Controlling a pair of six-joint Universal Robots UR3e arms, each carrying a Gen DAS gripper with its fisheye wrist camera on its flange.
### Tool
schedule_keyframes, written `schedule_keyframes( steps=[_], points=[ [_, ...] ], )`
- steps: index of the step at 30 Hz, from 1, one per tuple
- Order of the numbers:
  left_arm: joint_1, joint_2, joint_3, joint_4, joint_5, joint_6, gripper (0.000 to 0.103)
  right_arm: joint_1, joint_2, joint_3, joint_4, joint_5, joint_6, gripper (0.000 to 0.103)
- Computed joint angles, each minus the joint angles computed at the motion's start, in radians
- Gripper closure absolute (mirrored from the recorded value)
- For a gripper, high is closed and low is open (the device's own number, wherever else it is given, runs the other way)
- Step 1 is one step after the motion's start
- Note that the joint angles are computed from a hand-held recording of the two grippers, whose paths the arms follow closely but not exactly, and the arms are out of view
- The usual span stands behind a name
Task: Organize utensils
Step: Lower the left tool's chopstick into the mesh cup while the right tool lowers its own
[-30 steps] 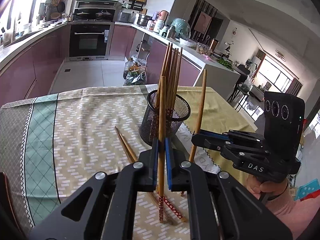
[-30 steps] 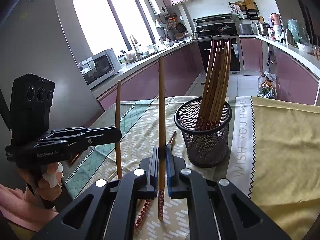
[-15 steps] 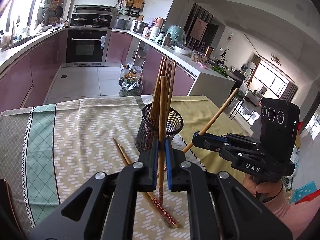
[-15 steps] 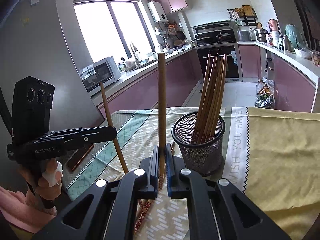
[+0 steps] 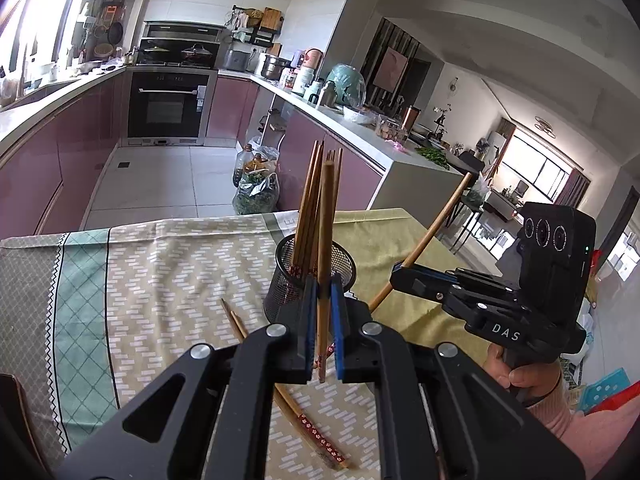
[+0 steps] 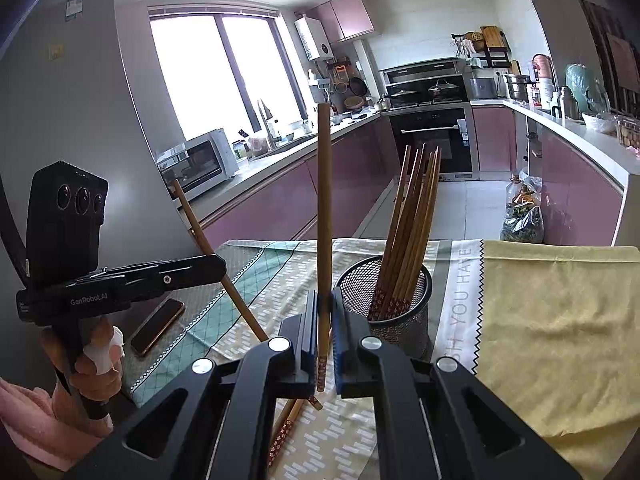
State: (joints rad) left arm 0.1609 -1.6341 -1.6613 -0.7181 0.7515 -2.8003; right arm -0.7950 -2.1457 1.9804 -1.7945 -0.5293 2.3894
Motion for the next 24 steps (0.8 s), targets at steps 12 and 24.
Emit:
schedule_keyframes(
  steps=[12, 24],
  points=[
    [-0.018, -0.024, 0.085, 0.008, -0.01, -0.026, 0.096, -0.049, 0.007, -0.078, 0.036, 0.049, -0.019, 0.097],
    [-0.035, -0.061, 0.193, 0.03, -0.018, -0.069, 0.096, -0.056, 0.058, -0.147, -0.041, 0.088, 0.043, 0.097]
  ],
)
